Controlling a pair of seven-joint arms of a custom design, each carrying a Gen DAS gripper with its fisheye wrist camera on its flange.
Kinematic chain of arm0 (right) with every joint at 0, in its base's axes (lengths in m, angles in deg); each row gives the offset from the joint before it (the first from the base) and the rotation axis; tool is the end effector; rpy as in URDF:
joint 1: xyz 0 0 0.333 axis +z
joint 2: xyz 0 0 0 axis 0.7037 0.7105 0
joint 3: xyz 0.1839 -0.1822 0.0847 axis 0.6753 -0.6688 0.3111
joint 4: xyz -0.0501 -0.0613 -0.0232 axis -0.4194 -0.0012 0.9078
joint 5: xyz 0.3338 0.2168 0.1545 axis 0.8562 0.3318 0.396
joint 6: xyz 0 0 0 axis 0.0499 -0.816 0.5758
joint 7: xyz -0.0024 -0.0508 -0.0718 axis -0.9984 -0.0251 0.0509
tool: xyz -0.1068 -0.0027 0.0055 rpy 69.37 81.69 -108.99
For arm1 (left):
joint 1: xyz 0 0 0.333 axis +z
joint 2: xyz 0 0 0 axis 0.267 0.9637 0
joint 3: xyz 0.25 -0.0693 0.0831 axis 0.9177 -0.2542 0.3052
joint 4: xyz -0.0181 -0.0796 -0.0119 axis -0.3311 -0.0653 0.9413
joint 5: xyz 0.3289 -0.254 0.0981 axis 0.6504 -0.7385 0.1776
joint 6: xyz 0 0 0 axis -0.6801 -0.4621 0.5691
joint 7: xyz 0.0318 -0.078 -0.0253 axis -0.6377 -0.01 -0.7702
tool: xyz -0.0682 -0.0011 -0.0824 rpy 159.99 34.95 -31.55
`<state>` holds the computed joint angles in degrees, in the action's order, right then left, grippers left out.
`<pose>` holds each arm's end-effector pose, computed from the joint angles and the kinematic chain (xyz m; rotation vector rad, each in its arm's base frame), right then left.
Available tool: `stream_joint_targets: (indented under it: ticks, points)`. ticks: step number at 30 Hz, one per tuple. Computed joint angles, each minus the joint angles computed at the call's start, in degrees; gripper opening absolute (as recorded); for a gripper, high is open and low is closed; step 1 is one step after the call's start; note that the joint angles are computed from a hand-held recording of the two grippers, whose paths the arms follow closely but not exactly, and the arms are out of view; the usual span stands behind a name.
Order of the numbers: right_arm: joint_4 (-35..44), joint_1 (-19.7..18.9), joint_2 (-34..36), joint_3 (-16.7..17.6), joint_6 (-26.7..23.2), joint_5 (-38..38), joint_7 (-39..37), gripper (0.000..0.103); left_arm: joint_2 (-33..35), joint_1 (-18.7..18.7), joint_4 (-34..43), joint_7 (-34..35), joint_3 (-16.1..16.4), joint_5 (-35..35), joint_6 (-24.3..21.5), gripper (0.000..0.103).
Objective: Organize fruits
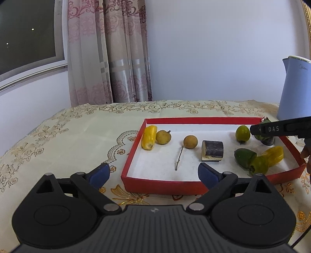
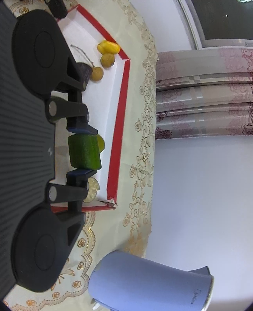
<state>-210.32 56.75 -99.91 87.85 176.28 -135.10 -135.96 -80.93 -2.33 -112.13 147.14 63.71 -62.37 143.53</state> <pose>0.4158 0.2134 0.3900 -1.2752 1.9002 -1.1111 0.4489 -0.2590 0.3918 -1.1594 1.9490 -1.1354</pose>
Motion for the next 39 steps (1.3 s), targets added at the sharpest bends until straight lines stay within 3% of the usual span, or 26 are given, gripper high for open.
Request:
stream_joint_targets:
  ticks: [3, 4, 6, 11, 12, 16, 20, 22, 27, 30, 34, 39]
  points:
    - [-0.2, -0.3, 0.3, 0.4, -0.6, -1.3, 2.2, 0.04, 0.2, 0.4, 0.3, 0.8, -0.5, -0.8, -0.7, 0.098]
    - [-0.3, -0.3, 0.2, 0.8, -1.8, -1.7, 3.0, 0.055, 0.2, 0.6, 0.5, 1.2, -0.8, -1.2, -1.1, 0.098]
    - [-0.9, 0.1, -0.6, 0.9, -2.4, -2.6, 3.9, 0.064, 0.3, 0.7, 0.7, 1.5, -0.9, -1.6, -1.5, 0.098]
    - [-3.0, 2.5, -4.0, 1.5, -4.3, 0.2, 3.8, 0.101, 0.3, 0.5, 0.6, 0.1, 0.0, 0.0, -2.3, 0.098]
    - [-3.4, 3.4, -4.9, 2.0, -5.8, 2.3, 2.3, 0.103, 0.4, 0.9, 0.8, 0.6, -0.5, -0.4, -2.6, 0.098]
    - [-3.0, 8.0, -6.7, 5.6, -16.6, 12.1, -4.6, 0.103, 0.5, 1.4, 1.1, 1.3, -1.1, -1.4, -3.5, 0.098]
    - [-0.8, 11.8, -5.6, 8.3, -26.9, 18.6, -4.2, 0.103, 0.5, 1.7, 1.0, 1.6, -1.6, -1.3, -3.7, 0.098]
    - [-4.4, 13.5, -8.9, 9.6, -25.8, 15.9, 1.7, 0.103, 0.6, 2.7, 1.2, 3.2, -3.0, -3.1, -3.5, 0.1]
    - [-12.4, 16.1, -17.6, 10.4, -19.9, 10.1, 15.2, 0.103, 0.3, -0.5, 0.6, -1.8, 1.4, 2.3, -4.3, 0.102]
    - [-13.4, 15.9, -18.6, 10.4, -18.3, 9.2, 15.5, 0.103, 0.4, 1.3, 0.7, -0.5, -0.8, 0.7, -3.7, 0.102]
    - [-12.6, 16.0, -17.5, 11.3, -21.2, 10.1, 13.3, 0.103, 0.7, 3.1, 0.9, 3.7, -4.0, -3.8, -2.6, 0.103]
    - [-13.2, 16.7, -18.4, 11.0, -21.5, 10.1, 12.5, 0.103, 0.9, 2.1, 1.1, 5.5, -3.5, -5.7, -2.1, 0.103]
